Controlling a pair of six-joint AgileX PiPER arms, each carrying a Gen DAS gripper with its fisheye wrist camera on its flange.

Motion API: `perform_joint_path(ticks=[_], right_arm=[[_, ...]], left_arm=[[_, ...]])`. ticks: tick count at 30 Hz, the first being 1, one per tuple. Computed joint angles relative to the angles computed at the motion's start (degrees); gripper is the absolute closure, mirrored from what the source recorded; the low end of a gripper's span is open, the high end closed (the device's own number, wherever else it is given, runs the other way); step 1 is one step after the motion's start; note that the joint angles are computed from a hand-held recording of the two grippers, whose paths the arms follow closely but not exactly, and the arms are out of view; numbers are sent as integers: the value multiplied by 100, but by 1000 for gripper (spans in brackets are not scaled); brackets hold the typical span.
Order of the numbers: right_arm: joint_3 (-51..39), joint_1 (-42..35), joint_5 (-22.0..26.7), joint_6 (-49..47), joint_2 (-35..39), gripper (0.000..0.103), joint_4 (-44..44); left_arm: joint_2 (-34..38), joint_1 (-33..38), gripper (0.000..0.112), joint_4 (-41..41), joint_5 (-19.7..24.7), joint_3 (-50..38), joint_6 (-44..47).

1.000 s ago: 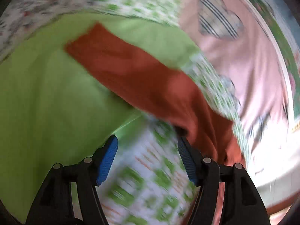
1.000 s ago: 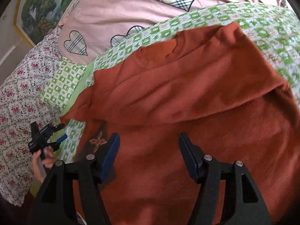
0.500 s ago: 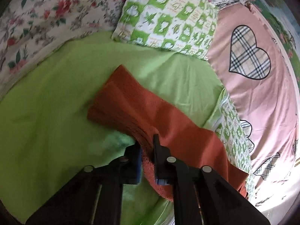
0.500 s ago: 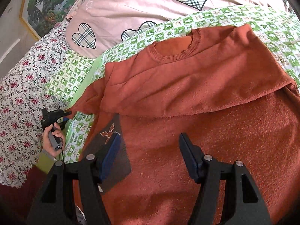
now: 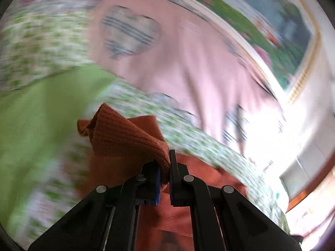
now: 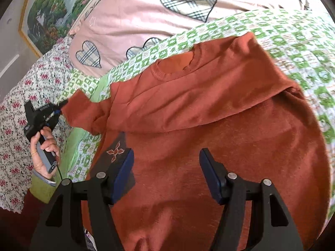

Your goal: Fold small clothes

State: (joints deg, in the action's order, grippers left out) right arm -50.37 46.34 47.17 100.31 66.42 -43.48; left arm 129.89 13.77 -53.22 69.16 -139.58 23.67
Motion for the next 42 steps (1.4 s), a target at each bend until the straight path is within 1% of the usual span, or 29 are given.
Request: perform_joint_path(ticks=[3,6,10,14,16,17,19,20,22,23,24,26,28,29,30,32,33,34,35,37,40,42], right_arm=[[126,147,273,195,-226,37,-94],[301,356,600,544,-472,37,-260],[564,551,959,932,-806,37,-381],[688,663,1264,1086,-1038,37,-409],[716,736,1447,1177,-1131,37,-465],[722,761,1524,1206,-1171,37,-489],[716,767,1625,1227,-1227,37,-526],[703,751,1650,1217,-1233,37,-537],[629,680,1668,1149,-1212,37,-570],[593,621,1645,1090,-1195,37,-584],[559,524,1569,994,-1169,37,-579],[453,122,1211,575,-1039,37,-458],[323,-310,787,116,-825,37,-252],[263,-495,568,-80,-707,37,-176],[181,-689,332,-322,-554,37,-91],[-81,-1086,-65,-1022,-150,37,190],[-238,-1239,-183,-1382,58,37,343],[-490,-1398,-262,-1847,372,37,492],[-723,-1524,-306,-2277,631,37,641],[-1314,-1712,-213,-3121,1264,37,827],[-2087,-1870,2,-4071,2124,37,860],[-2601,-1996,187,-4708,2687,37,968]], left_arm=[[-467,-620,108,-72,-194,857,413],[-704,-1283,108,-35,-409,1453,627],[-736,-2132,108,206,-771,1950,739],[-694,-2765,108,477,-1143,2411,987],[-481,-3088,107,835,-1225,2343,921],[-253,-3193,106,1044,-1175,2044,770],[-49,-3381,101,1480,-1080,1894,633],[-34,-3405,96,1556,-1018,1927,643],[-200,-3330,83,1419,-916,2274,885],[-398,-3256,73,1296,-967,2618,1105],[-730,-3132,66,1150,-1090,3134,1455],[-1159,-2914,58,988,-1136,3727,1877],[-1605,-2477,57,772,-1003,4347,2394],[-1725,-2305,57,778,-910,4440,2487],[-1886,-2095,56,793,-917,4630,2644],[-2166,-1587,56,903,-1148,4973,2910],[-2200,-1441,56,973,-1232,4984,2898],[-2222,-1237,56,1158,-1485,5015,2816],[-2190,-1078,56,1415,-1793,4991,2629],[-1959,-874,56,1737,-2049,4745,2269],[-1332,-806,56,2540,-1846,3916,1409],[-1069,-848,56,2748,-1698,3597,1246]])
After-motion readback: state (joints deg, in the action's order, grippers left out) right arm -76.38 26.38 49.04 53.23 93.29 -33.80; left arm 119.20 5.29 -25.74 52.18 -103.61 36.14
